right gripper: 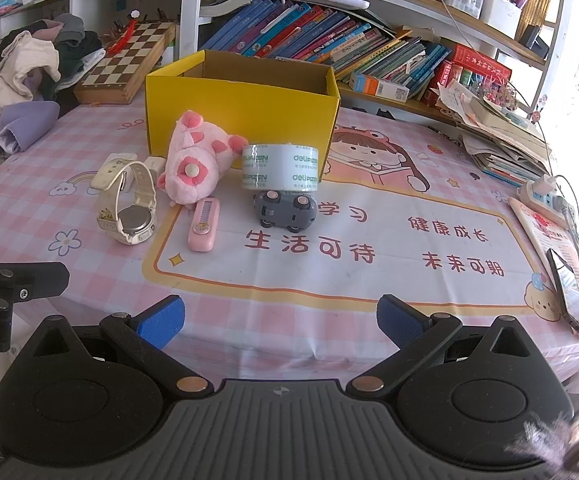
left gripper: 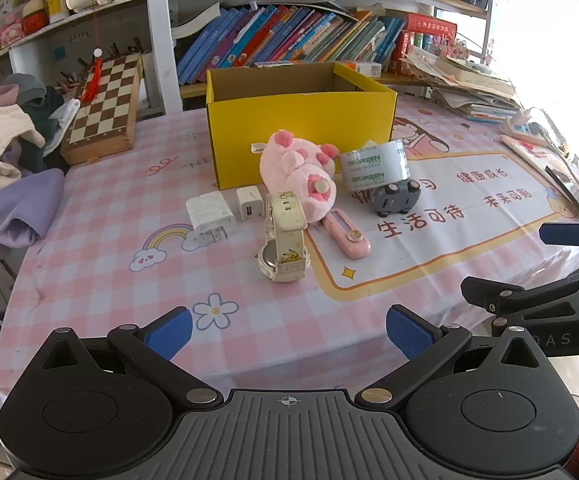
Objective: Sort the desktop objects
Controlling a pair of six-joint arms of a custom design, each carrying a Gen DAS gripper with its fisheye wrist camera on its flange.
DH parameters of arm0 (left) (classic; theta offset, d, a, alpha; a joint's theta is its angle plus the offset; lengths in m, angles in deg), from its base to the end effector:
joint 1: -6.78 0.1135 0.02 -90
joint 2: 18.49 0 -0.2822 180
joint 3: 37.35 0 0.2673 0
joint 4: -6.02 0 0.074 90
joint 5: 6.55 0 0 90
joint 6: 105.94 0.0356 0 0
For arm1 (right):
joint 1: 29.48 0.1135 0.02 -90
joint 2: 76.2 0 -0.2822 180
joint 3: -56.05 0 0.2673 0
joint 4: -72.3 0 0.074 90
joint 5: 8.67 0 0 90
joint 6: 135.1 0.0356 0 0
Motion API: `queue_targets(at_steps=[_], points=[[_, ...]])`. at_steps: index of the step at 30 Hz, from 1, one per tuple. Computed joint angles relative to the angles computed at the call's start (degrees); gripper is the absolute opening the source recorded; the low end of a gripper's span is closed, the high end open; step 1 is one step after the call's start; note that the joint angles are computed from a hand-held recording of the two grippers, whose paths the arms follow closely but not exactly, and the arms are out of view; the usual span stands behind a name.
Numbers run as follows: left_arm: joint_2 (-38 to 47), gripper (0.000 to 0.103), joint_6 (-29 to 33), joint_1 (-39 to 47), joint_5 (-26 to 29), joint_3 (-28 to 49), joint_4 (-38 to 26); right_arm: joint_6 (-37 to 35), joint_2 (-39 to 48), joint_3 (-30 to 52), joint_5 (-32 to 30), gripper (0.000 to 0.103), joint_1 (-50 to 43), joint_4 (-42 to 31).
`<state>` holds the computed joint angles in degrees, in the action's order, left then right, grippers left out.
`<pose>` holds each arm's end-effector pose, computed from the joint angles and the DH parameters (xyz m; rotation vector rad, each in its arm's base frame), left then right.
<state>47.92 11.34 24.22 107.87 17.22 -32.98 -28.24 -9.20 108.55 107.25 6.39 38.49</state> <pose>0.2294 0.0567 0.2348 0.3822 2.3287 -0.1525 0.2028 0.1275 0.2272 -0.1810 2.3016 -0.0853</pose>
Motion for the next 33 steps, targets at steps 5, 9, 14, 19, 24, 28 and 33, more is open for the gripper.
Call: queue_targets(at_steps=[5, 9, 14, 19, 24, 28, 33], points=[[0.08, 0.103, 0.06, -0.07, -0.04, 0.02, 0.01, -0.02, 0.03, 0.0, 0.07, 0.103, 0.04, 0.04], [0.15, 0.103, 0.11, -0.09, -0.01, 0.06, -0.04, -0.04, 0.08, 0.18, -0.01, 0.103, -0.04, -0.16], [0.2, 0.103, 0.32, 0.0, 0.23, 0.16, -0.34, 0.05, 0.17, 0.11, 0.0, 0.103, -0.01, 0.01], [0.01, 0.103, 0.44, -0.05, 0.24, -0.05, -0.23, -0.14, 0.22, -0.01, -0.24, 0.103, -0.05, 0.16], [-0.16, 0.103, 0.51, -0.08, 0.32, -0.04, -0.49, -0.2, 0.14, -0.01, -0.27, 0.103, -0.12, 0.12], [-0.45, 0.103, 0.49, -0.14, 0.31, -0.21, -0.53, -0.32, 0.1, 0.0, -0.26, 0.103, -0.14, 0.08], [-0.76, 0.103, 0.31, -0.29, 0.14, -0.22, -0.77, -0.19, -0.05, -0.06, -0.19, 0.103, -0.1, -0.05]])
